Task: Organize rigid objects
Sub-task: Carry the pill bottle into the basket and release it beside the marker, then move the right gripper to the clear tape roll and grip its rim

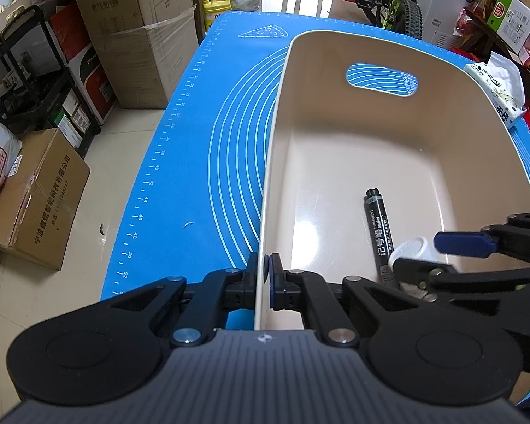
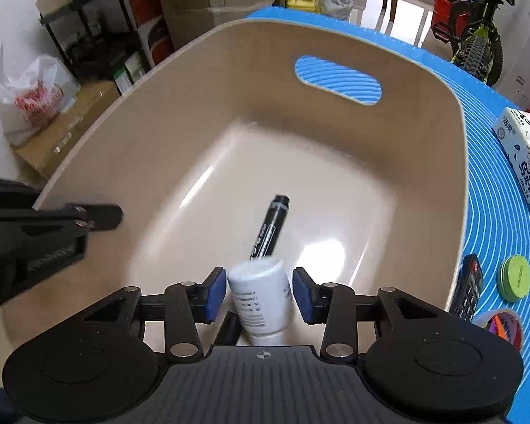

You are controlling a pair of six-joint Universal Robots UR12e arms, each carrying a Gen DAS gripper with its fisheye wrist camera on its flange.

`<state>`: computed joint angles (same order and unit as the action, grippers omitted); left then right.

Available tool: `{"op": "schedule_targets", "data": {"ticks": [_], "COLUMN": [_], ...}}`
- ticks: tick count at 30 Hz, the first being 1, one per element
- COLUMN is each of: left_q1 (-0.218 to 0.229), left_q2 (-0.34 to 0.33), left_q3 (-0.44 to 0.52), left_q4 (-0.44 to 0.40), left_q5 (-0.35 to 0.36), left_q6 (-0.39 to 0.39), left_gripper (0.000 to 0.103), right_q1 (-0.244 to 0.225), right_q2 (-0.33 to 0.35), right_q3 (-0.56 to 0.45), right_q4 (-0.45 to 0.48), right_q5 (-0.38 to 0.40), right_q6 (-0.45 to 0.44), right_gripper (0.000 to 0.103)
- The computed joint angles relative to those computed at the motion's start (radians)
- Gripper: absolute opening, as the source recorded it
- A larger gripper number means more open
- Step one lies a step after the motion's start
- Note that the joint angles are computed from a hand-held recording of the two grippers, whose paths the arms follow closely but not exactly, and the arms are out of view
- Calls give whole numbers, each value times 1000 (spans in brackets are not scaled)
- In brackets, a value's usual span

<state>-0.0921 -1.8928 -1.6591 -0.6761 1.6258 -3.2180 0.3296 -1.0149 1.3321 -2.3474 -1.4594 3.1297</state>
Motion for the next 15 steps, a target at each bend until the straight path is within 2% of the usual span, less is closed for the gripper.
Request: {"op": "schedule_targets", "data": {"ticks": [3, 8, 11, 15], "left_q1": [1, 1, 1, 1], "left_q2": [0, -1, -2, -2], "left_q3": [1, 2, 5, 5], "left_q4": [-1, -3, -4, -4], "left_q5": [-1, -2, -4, -4], "left_q6": [-2, -3, -3, -3], "left_gripper": [6, 6, 6, 6], "right_q1": [-5, -7, -6, -21], "right_q2": [-19, -44, -57, -84], "right_q3": [34, 72, 92, 128], "right_q4": [-68, -143, -196, -249], "right_q5": [23, 5, -28, -22], "right_q6": [36, 50, 52, 69], "right_gripper": [62, 64, 70, 71]}}
